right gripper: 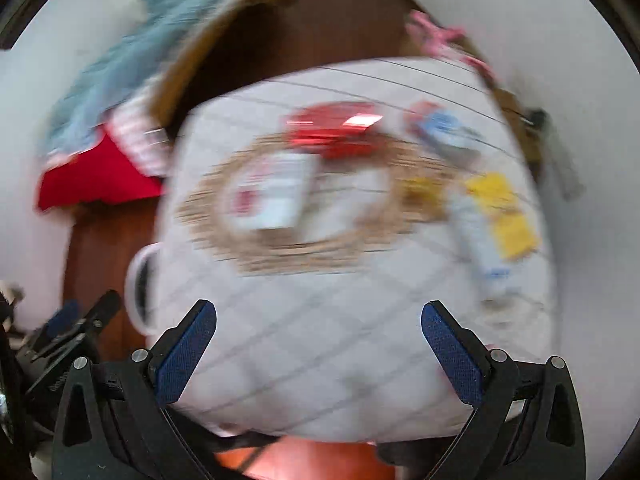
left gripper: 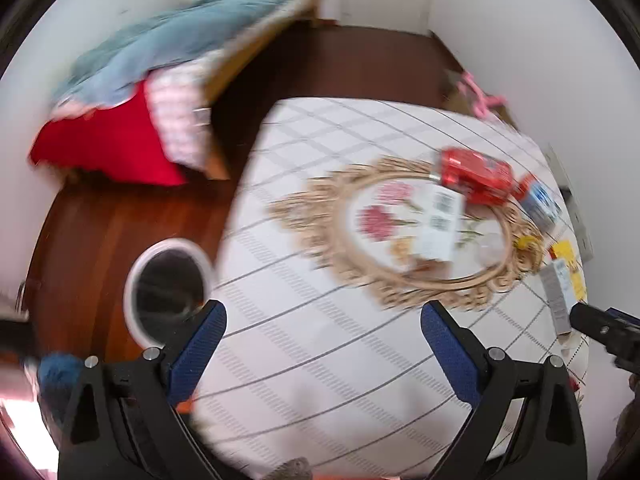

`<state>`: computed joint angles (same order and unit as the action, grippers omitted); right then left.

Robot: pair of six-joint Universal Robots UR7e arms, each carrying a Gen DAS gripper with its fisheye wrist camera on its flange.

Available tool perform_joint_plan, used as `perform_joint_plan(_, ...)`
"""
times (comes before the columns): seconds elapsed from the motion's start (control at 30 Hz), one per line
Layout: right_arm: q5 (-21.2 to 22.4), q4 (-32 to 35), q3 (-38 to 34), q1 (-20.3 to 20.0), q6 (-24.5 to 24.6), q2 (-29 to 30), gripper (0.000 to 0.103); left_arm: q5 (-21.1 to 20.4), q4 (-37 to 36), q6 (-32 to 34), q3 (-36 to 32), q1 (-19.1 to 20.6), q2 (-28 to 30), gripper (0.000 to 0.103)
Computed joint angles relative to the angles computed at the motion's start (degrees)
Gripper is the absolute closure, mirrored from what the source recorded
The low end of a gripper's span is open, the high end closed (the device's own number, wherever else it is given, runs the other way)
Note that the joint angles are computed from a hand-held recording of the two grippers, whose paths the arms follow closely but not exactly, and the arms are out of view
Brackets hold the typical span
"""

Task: Collect trash
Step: 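Grasp the white barcode box with the left tool while the right tool grasps the white tube box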

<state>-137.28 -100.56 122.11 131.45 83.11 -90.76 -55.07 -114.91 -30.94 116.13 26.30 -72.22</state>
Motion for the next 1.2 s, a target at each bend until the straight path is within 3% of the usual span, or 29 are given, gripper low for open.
perform_joint_plan(0.1,1.0,3.9,3.7,-6.1,-1.8,-7.0,0.003,-1.0,-2.9,3.9,-3.1,0.4,8.0,0.004)
perform_joint_plan(0.13,0.9,4.5,4.8,-8.4,-3.4,-8.9,0.007,-1.1,-3.2,4.4,-3.8,0.3,9.4,0.004)
perform_joint_plan(0.2,0.8,4.6,6.5,-12.2,-6.2,-11.2,0.025,-1.5,-4.2,7.5,-6.1,1.1,14.0,0.004)
perform_joint_plan(0.27,0.5,2.8,8.2,-15.9,-9.7,-12.6,0.028,-2.3,-4.3,10.4,-8.2,2.1,17.3,0.005)
perform_joint_plan(0.43,-0.1,4.1,8.1,-18.4,-11.5,-12.5,0.046,-4.3,-4.4,14.8,-12.4,3.7,23.6,0.005)
perform_joint_plan(0.5,-0.2,4.3,8.1,-19.0,-11.6,-12.6,0.053,-4.4,-3.3,15.3,-13.3,3.9,25.2,0.011)
perform_joint_plan(0.53,-0.1,3.2,8.8,-19.6,-12.5,-13.2,0.056,-4.5,-2.5,15.3,-13.5,3.9,25.7,0.026)
perform_joint_plan(0.57,0.3,1.8,9.2,-20.2,-13.5,-13.8,0.059,-4.4,-2.3,15.2,-13.5,3.9,25.9,0.049)
perform_joint_plan(0.6,1.1,0.7,9.7,-20.4,-14.1,-14.4,0.061,-4.5,-1.7,14.9,-13.5,3.9,26.0,0.057)
perform_joint_plan(0.83,6.7,-10.3,13.7,-22.2,-19.7,-18.6,0.064,-7.0,-1.1,10.1,-8.9,3.7,20.2,0.058)
perform_joint_plan(0.93,9.7,-13.3,14.5,-21.0,-20.8,-17.3,0.064,-8.6,0.2,8.5,-6.2,3.5,17.3,0.058)
perform_joint_plan(1.1,6.6,-10.8,12.9,-18.0,-19.1,-10.7,0.063,-7.6,-2.0,9.2,-2.8,2.7,15.7,0.057)
perform_joint_plan(1.2,5.7,-10.2,12.2,-18.5,-18.9,-8.8,0.063,-6.6,-2.5,9.5,-3.2,2.5,16.8,0.057)
